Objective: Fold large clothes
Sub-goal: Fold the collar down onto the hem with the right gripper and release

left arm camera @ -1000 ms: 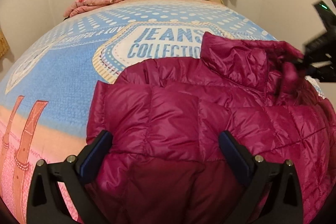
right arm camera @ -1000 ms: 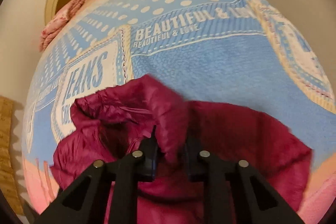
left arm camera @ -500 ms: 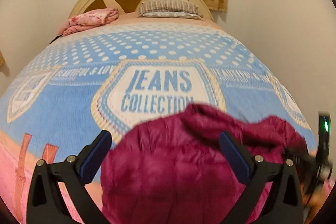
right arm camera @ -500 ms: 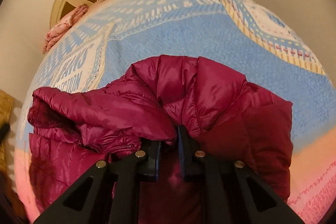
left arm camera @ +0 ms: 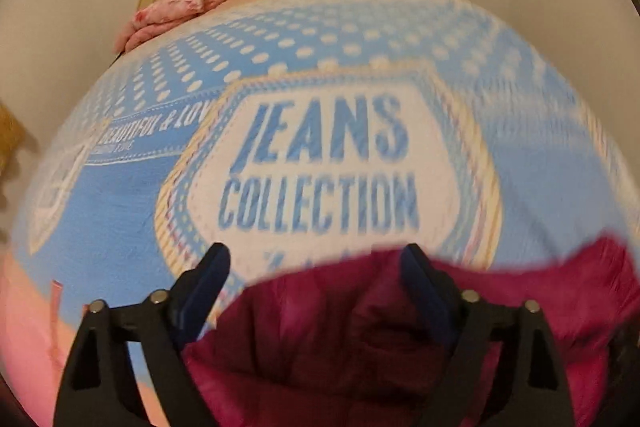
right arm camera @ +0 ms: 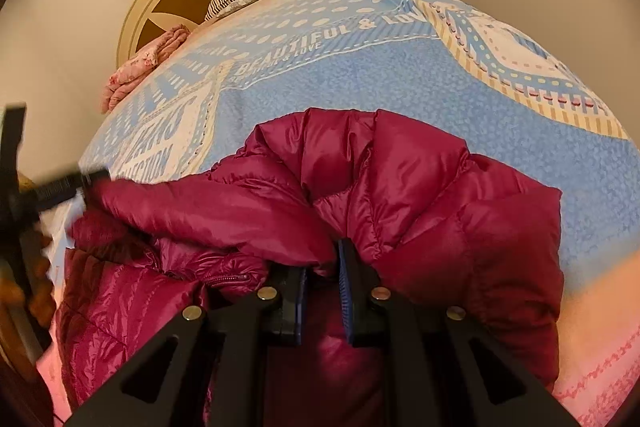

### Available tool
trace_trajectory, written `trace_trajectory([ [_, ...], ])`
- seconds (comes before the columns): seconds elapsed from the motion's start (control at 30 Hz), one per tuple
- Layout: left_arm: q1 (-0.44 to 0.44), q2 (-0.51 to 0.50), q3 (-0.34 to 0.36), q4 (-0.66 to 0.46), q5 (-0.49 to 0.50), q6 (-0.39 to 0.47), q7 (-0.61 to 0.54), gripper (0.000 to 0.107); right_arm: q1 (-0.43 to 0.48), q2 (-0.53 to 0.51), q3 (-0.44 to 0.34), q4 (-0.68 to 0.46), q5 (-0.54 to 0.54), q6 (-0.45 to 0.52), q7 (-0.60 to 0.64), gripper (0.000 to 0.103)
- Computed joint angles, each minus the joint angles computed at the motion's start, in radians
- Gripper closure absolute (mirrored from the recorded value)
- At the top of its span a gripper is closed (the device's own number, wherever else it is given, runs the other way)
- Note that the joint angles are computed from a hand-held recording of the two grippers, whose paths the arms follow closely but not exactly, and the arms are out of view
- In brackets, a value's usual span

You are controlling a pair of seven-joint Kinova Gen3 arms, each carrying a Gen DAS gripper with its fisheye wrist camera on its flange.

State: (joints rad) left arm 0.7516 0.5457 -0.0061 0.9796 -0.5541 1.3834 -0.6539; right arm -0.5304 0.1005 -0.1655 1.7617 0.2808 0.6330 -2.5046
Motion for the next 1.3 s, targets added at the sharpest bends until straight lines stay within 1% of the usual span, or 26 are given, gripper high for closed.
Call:
trace_trajectory([
  [0.03,0.015,-0.013,-0.001,0.035,-0.006,0.004,0.011,0.019,0.014,-0.001,-0.007,0.007,-0.012,-0.015,0.01,0.091],
  [0.07,0.027,-0.029,0.003,0.073,-0.008,0.0,0.024,0.019,0.044,-0.004,-0.032,0.014,-0.021,-0.026,0.021,0.091],
  [0.1,0.032,-0.045,0.009,0.108,-0.01,-0.009,0.039,0.019,0.085,-0.004,-0.073,0.018,-0.019,-0.033,0.021,0.091],
  [0.17,0.041,-0.074,0.017,0.184,-0.006,-0.033,0.107,0.017,0.171,-0.001,-0.163,0.019,-0.009,-0.035,0.012,0.091],
  [0.23,0.042,-0.083,0.033,0.226,-0.023,-0.054,0.171,0.014,0.242,0.007,-0.248,0.007,0.018,-0.011,0.0,0.091],
  [0.27,0.06,-0.079,0.025,0.242,-0.048,-0.061,0.209,0.011,0.257,0.011,-0.271,-0.002,0.032,0.006,-0.007,0.09],
  [0.3,0.098,-0.07,0.004,0.262,-0.086,-0.067,0.249,0.01,0.254,0.018,-0.281,-0.017,0.053,0.03,-0.019,0.09],
  [0.37,0.129,-0.053,0.012,0.275,-0.161,-0.052,0.308,0.009,0.236,0.024,-0.286,-0.04,0.087,0.074,-0.021,0.087],
  [0.4,0.145,-0.045,0.011,0.271,-0.184,-0.036,0.322,0.009,0.25,0.023,-0.308,-0.047,0.09,0.088,-0.026,0.087],
  [0.47,0.128,-0.056,0.033,0.286,-0.188,-0.051,0.329,0.009,0.298,-0.011,-0.367,-0.03,0.099,0.093,-0.074,0.085],
  [0.5,0.12,-0.066,0.034,0.3,-0.177,-0.071,0.335,0.009,0.303,-0.048,-0.373,-0.002,0.114,0.078,-0.115,0.085],
  [0.57,0.1,-0.09,0.043,0.335,-0.167,-0.114,0.353,0.009,0.289,-0.14,-0.352,0.047,0.165,0.05,-0.196,0.082],
  [0.6,0.098,-0.093,0.046,0.341,-0.17,-0.12,0.359,0.009,0.278,-0.173,-0.347,0.057,0.2,0.048,-0.237,0.08],
  [0.63,0.096,-0.091,0.048,0.339,-0.174,-0.118,0.358,0.009,0.264,-0.187,-0.346,0.05,0.236,0.062,-0.277,0.077],
  [0.67,0.095,-0.088,0.05,0.335,-0.179,-0.115,0.357,0.009,0.231,-0.183,-0.34,0.023,0.273,0.09,-0.315,0.077],
  [0.73,0.096,-0.087,0.052,0.337,-0.184,-0.113,0.36,0.009,0.139,-0.118,-0.333,-0.057,0.354,0.165,-0.343,0.077],
  [0.8,0.094,-0.089,0.054,0.339,-0.184,-0.116,0.362,0.009,0.046,-0.026,-0.327,-0.143,0.42,0.235,-0.305,0.077],
  [0.87,0.093,-0.088,0.055,0.339,-0.185,-0.117,0.363,0.009,-0.046,0.067,-0.271,-0.225,0.422,0.275,-0.246,0.077],
  [0.9,0.091,-0.09,0.056,0.342,-0.185,-0.119,0.363,0.009,-0.073,0.113,-0.251,-0.269,0.414,0.314,-0.236,0.077],
  [0.97,0.09,-0.094,0.057,0.349,-0.185,-0.126,0.367,0.009,-0.074,0.186,-0.261,-0.316,0.413,0.373,-0.23,0.077],
  [1.0,0.089,-0.098,0.058,0.355,-0.184,-0.132,0.371,0.009,-0.047,0.203,-0.291,-0.315,0.417,0.379,-0.245,0.077],
  [1.03,0.087,-0.102,0.059,0.36,-0.184,-0.139,0.374,0.009,-0.004,0.212,-0.333,-0.298,0.423,0.369,-0.271,0.078],
  [1.1,0.085,-0.103,0.061,0.363,-0.184,-0.145,0.375,0.009,0.042,0.215,-0.367,-0.261,0.416,0.327,-0.29,0.079],
  [1.17,0.084,-0.105,0.062,0.365,-0.185,-0.146,0.376,0.009,0.016,0.23,-0.361,-0.259,0.456,0.342,-0.274,0.079],
  [1.23,0.083,-0.106,0.063,0.367,-0.185,-0.147,0.377,0.009,-0.062,0.259,-0.323,-0.288,0.51,0.414,-0.26,0.079],
  [1.3,0.083,-0.106,0.063,0.367,-0.185,-0.148,0.379,0.009,-0.095,0.28,-0.313,-0.305,0.547,0.455,-0.254,0.078],
])
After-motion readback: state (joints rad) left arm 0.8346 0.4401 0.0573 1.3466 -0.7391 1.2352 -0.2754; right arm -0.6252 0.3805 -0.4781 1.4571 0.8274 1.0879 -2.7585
